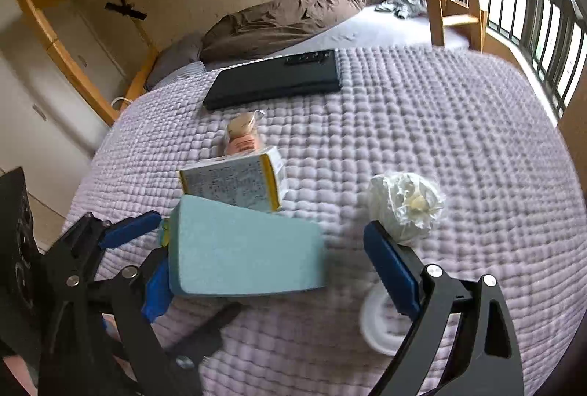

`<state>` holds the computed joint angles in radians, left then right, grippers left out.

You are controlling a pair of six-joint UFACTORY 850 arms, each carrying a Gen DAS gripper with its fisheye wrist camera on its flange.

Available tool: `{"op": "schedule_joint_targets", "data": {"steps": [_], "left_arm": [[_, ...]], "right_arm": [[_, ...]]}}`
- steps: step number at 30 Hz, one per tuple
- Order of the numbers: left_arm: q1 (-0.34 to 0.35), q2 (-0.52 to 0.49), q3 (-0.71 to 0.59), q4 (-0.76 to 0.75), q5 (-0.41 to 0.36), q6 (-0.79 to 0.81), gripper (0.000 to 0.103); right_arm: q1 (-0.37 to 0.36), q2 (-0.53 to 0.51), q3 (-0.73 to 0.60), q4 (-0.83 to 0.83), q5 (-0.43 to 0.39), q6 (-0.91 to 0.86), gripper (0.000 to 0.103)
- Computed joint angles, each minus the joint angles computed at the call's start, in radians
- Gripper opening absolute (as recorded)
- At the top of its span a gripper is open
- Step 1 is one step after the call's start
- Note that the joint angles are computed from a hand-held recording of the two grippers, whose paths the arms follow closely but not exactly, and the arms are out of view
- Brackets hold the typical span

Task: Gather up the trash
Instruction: 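Close right tool on the teal sponge while left tool grips the yellow snack bag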

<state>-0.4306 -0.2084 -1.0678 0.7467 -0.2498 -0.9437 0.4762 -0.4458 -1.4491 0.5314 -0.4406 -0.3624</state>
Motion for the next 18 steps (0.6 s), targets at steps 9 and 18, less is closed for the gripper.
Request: {"op": "schedule_joint_targets", "data": {"steps": [9, 18], "left_arm": [[0.019, 0.0, -0.007, -0.191, 0.037, 0.176, 0.102], [0.015, -0.002, -0.003, -0.216, 0.038, 0.232, 0.102]], "right_arm": [[-0.036, -0.016, -0.01, 0.237, -0.116, -0.185, 0.083], [-0.033, -0.024, -0.003, 0.251, -0.138, -0.19, 0.09]]}}
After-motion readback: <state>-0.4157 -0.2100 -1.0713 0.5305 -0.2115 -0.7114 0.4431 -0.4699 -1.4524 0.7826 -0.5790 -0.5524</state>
